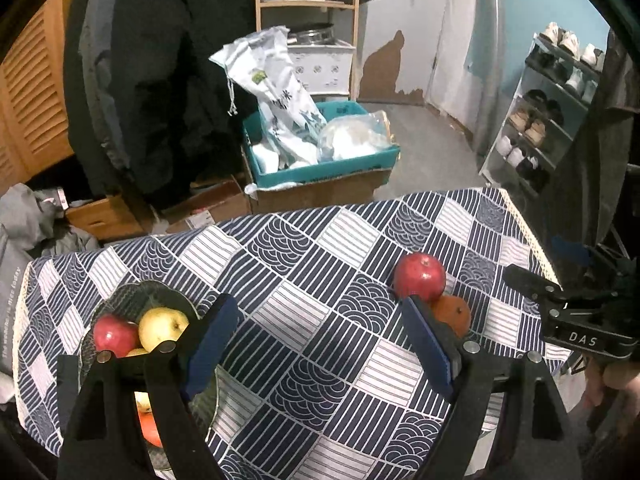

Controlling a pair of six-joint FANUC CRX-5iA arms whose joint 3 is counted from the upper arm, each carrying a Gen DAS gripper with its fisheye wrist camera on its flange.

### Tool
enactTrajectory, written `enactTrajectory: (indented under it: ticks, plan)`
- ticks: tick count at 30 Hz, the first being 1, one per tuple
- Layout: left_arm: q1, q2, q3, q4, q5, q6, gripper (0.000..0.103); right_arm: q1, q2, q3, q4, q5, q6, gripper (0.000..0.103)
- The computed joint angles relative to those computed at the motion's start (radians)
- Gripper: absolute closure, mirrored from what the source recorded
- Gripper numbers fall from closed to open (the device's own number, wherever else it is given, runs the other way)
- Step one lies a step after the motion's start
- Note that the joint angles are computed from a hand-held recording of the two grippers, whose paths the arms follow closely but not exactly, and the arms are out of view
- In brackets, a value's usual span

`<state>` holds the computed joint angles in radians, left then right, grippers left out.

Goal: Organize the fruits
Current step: 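Close the right gripper on the mandarin while the left gripper approaches the red apple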

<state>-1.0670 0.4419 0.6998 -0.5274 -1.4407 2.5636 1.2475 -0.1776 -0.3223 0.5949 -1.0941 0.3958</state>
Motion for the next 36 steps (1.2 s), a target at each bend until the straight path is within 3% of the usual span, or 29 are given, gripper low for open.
enactTrajectory:
  ticks: [17,36]
  plan:
    - [0.044,0.072,-0.026,0.083,0.005,-0.053,0.018,-0.111,0.115,0.045,-0.282,0.040,0.164,0.018]
    - [0.084,0.116,-0.075,0.165,0.043,-0.092,0.018,-0.153,0.218,0.055,-0.405,0.061,0.244,0.019]
